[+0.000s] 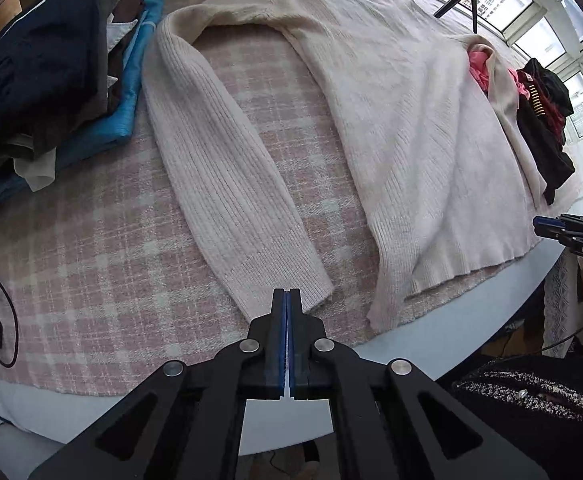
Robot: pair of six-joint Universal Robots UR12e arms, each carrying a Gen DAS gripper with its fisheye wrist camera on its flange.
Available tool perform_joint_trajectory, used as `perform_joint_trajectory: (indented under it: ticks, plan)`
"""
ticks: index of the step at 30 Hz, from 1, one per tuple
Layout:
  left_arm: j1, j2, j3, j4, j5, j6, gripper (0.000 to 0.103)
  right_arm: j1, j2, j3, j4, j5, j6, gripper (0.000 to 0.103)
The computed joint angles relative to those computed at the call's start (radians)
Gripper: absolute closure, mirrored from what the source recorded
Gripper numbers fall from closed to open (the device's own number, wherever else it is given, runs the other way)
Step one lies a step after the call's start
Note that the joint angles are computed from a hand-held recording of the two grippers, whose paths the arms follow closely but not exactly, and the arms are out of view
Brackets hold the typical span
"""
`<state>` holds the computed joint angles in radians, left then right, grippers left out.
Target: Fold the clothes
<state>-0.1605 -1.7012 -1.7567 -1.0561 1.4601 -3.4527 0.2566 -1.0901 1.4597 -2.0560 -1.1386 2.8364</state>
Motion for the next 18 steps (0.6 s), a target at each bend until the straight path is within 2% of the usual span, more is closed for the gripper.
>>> perform_joint_trajectory:
  ticks: [3,7,10,11,12,13,16,18]
  plan:
    - [-0.011,-0.012,0.015,-0.014,-0.002,0.032,0.103,0.002,0.002,-0.002,0.003,0.025,0.008,0.08]
    - [-0.012,-0.011,0.013,0.005,-0.024,0.041,0.103,0.028,0.039,-0.054,0.059,-0.04,0.031,0.08]
    - [-0.01,-0.005,0.005,0.012,-0.016,0.035,0.103,0.031,0.04,-0.057,0.048,-0.044,0.022,0.08]
    - [-0.009,-0.002,0.0,0.017,-0.017,0.033,0.103,0.034,0.037,-0.051,0.032,-0.057,0.0,0.083]
    - [-0.006,0.002,-0.006,0.026,-0.022,0.03,0.103,0.038,0.035,-0.046,0.017,-0.07,-0.02,0.097]
    - [-0.003,0.005,-0.012,0.033,-0.027,0.025,0.103,0.039,0.034,-0.045,0.016,-0.076,-0.037,0.097]
    - [0.002,0.014,-0.026,0.05,-0.038,0.013,0.103,0.013,0.017,-0.048,0.03,-0.019,-0.028,0.097]
    - [-0.001,0.014,-0.027,0.061,-0.048,0.003,0.103,-0.019,-0.016,-0.027,-0.026,0.0,0.019,0.097]
